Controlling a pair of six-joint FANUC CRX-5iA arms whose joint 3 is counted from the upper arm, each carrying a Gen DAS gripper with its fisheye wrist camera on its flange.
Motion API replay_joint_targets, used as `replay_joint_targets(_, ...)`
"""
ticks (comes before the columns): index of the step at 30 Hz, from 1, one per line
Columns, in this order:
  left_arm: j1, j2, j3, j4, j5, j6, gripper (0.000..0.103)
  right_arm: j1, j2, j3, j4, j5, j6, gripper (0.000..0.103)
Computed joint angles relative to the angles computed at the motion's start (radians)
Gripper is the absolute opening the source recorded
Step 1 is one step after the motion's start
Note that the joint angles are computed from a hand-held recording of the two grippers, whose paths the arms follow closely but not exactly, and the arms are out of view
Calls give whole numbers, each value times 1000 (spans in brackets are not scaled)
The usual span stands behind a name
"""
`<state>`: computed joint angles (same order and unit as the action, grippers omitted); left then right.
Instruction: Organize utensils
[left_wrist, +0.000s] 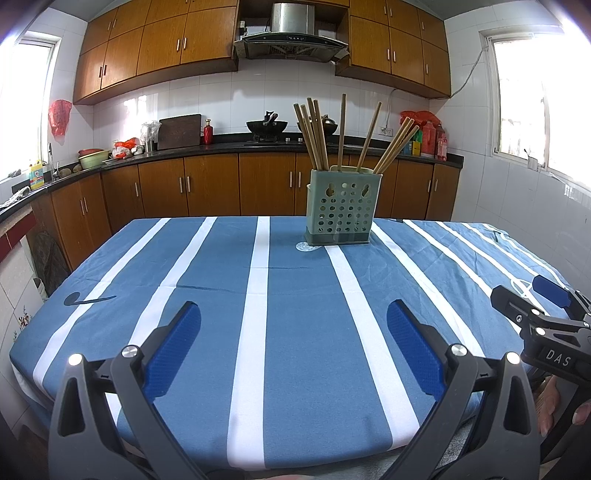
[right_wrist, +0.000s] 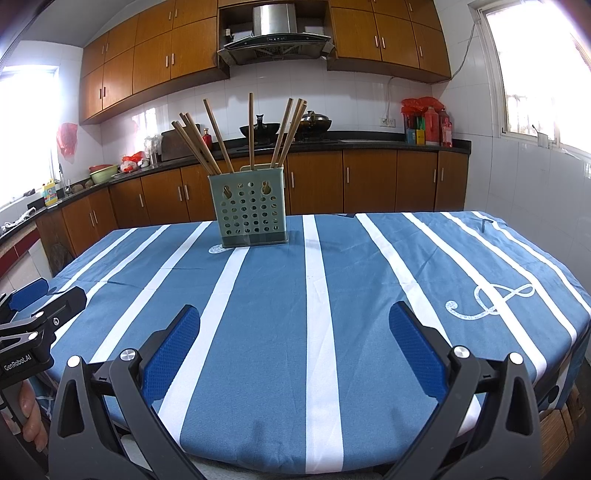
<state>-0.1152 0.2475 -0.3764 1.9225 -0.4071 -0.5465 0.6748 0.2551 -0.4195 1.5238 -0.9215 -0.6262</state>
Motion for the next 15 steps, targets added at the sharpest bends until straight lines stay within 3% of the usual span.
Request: replay_joint_targets(15,-2,-1,-2,-1,1,1,99,1,2,1,-1,1,-2,101)
